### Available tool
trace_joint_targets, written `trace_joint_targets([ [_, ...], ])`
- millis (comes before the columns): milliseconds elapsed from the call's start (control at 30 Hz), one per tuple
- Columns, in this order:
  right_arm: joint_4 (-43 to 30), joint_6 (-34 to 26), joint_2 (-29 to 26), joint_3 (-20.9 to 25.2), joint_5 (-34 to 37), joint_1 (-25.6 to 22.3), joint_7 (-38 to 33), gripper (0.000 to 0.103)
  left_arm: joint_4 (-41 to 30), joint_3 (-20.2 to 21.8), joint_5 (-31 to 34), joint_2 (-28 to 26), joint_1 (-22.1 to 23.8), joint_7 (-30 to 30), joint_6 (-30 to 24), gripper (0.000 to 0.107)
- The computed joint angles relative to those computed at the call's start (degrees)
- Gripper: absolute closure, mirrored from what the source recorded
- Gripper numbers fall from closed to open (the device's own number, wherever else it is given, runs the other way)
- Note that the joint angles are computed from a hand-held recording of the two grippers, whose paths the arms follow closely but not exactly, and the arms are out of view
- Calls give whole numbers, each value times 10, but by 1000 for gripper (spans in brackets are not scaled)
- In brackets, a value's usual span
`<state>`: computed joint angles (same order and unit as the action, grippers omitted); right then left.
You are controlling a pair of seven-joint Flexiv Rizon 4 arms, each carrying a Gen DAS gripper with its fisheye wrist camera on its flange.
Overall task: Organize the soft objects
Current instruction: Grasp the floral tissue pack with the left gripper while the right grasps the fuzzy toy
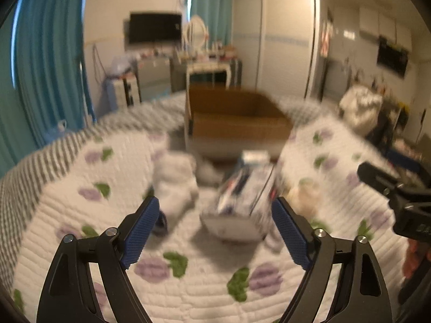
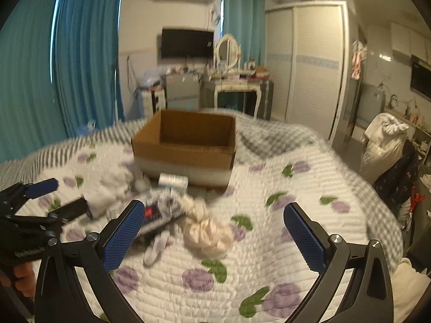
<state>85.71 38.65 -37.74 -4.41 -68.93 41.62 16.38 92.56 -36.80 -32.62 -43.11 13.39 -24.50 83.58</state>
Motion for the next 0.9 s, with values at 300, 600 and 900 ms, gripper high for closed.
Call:
trace_joint_targets([
  [300,-7,66,-33,-1,68,-20,-32,0,-60,143,55,-27,-103,-21,-92,22],
  [600,-4,101,-34,-12,92,-20,-37,0,-93,136,79,-61,-118,14,-39,22],
  [900,-10,83,-38,-17,101,-12,-47,0,-122,110,79,-82,-109,41,-59,56],
])
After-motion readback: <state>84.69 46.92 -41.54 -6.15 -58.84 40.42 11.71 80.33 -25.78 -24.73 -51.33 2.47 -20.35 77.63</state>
